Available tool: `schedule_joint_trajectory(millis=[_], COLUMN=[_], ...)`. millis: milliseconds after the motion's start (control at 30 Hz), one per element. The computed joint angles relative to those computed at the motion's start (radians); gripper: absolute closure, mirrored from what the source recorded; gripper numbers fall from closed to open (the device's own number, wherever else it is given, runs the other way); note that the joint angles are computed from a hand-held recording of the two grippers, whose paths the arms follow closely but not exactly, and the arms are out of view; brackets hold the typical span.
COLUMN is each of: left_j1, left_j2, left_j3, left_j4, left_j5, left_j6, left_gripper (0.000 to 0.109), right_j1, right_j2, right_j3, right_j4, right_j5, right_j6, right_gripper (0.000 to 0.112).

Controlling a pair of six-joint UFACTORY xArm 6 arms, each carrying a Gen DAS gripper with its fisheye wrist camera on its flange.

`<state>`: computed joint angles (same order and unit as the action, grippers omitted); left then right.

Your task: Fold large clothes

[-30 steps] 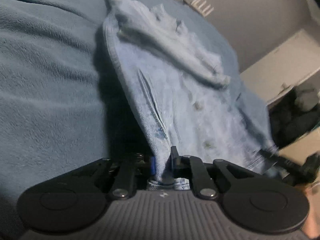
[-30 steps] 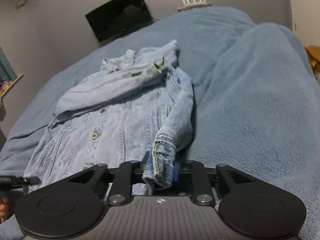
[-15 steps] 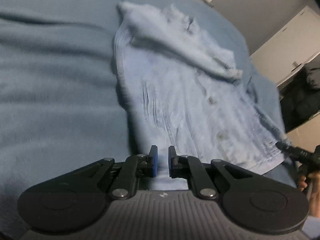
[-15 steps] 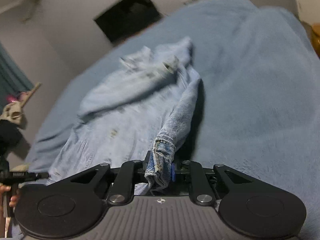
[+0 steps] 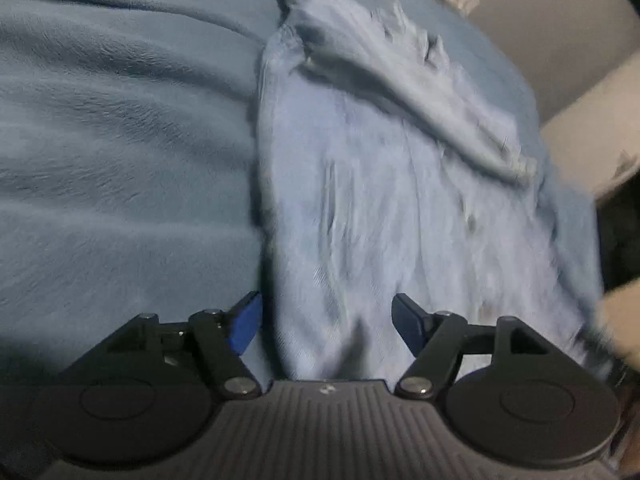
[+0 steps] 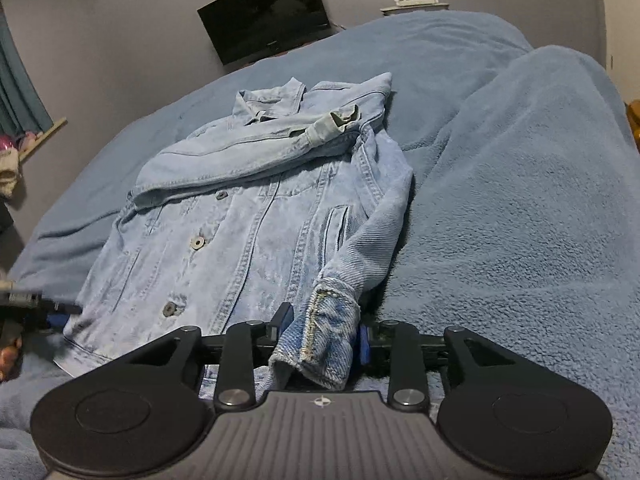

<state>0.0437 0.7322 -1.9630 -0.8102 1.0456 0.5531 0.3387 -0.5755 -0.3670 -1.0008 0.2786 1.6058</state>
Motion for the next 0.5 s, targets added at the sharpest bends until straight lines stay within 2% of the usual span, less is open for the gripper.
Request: schedule_joint_trajectory(millis=[67, 100, 200, 267, 333, 433, 467, 500], left_j1=[0.025, 0.030, 0.043, 0.046, 0.042, 0.028, 0.032, 0.028], left_j2=[0.083, 0.113, 0.183, 0.164, 0.151, 0.061, 0.052, 0.030], left_j3=[-0.090, -0.122, -0.215, -0.200, -0.210, -0.101, -0.092, -0.059], left_j4=[-0.164, -0.202, -0.227, -0.201, -0.096, 0.002, 0.005, 0.008], left_j5=[0.078, 0.099, 0.179, 0.213, 0.289, 0.255, 0.272, 0.252], left_j6=[-0.015, -0.032, -0.059, -0.032, -0.054, -0.013, -0.016, -0.005], left_gripper=[0.038, 0.037, 0.036, 0.037, 0.037, 0.037, 0.039, 0.048], right_j1=[-0.006, -0.009, -0.015, -0.017, -0.018, -0.021, -0.023, -0.025], right_j2=[0.010, 0.010, 0.020, 0.032, 0.038, 0.040, 0.039, 0.038], right_j3=[-0.001, 0.000, -0.002, -0.007, -0.010, -0.010, -0.008, -0.007], right_j4=[-0.027, -0.030, -0.052, -0.068, -0.078, -0.077, -0.074, -0.073], right_j5=[-0.012, -0.017, -0.028, -0.033, -0.035, -0.041, -0.045, -0.048], right_j6=[0.023, 0.025, 0.043, 0.052, 0.057, 0.059, 0.056, 0.055], right_gripper=[0.076, 0.076, 0.075, 0.074, 0.073, 0.073, 0.073, 0.073])
